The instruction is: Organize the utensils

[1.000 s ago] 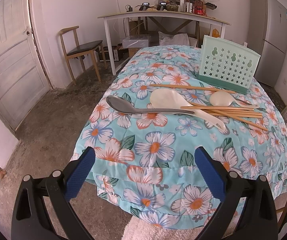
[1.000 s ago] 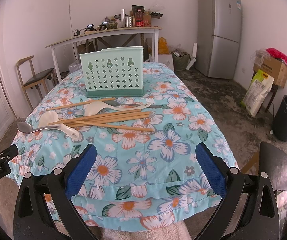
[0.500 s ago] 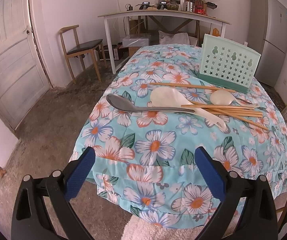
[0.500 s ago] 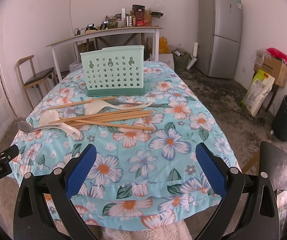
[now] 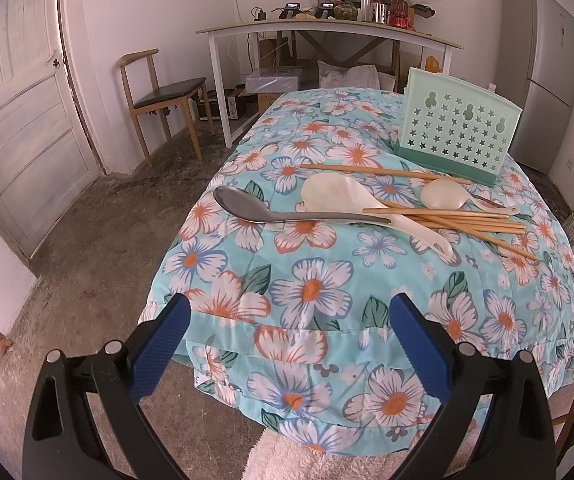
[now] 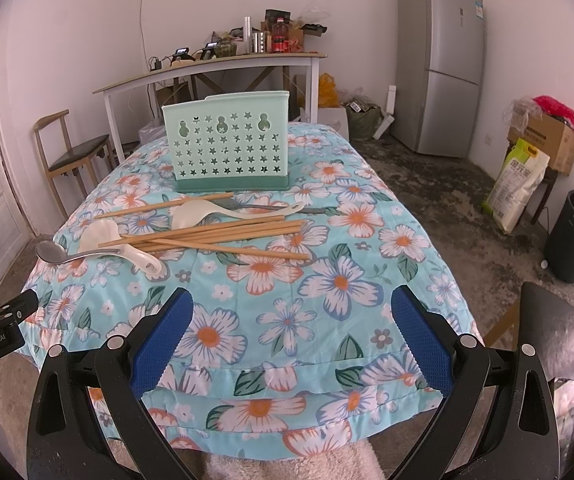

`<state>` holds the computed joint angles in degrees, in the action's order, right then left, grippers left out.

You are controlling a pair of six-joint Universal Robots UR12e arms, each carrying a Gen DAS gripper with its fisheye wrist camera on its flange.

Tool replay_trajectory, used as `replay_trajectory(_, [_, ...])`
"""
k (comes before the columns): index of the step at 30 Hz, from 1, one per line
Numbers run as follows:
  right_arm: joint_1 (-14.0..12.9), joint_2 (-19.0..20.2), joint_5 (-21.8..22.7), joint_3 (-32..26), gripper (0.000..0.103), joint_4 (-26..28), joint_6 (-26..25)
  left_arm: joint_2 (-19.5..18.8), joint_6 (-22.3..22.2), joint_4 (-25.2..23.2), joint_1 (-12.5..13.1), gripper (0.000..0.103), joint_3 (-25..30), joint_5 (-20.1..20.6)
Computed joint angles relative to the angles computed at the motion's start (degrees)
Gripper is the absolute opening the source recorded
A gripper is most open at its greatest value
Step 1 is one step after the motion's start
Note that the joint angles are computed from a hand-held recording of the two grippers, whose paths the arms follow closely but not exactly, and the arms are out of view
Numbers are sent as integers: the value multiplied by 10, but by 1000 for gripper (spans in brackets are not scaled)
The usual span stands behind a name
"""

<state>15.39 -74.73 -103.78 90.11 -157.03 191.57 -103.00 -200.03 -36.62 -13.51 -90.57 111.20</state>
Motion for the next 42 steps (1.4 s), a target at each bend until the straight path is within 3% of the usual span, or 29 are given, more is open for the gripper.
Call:
replay_trajectory(19, [1,1,2,0,95,0,0,0,0,-2,1,97,0,0])
replay_trajectory(26, [1,17,25,-12,95,16,-28,-9,4,-8,5,97,-1,-14])
replay_trajectory(31, [-2,35,65,-29,95,35,-65,-23,7,14,17,97,1,-45])
replay_trajectory(37, [-14,57,152,-47,95,50,-104,-33,6,98,38,95,-10,-69])
replay_trajectory(42, [-28,77,248,-67,95,76,-116,-40,-37,122,68,78,-5,-94])
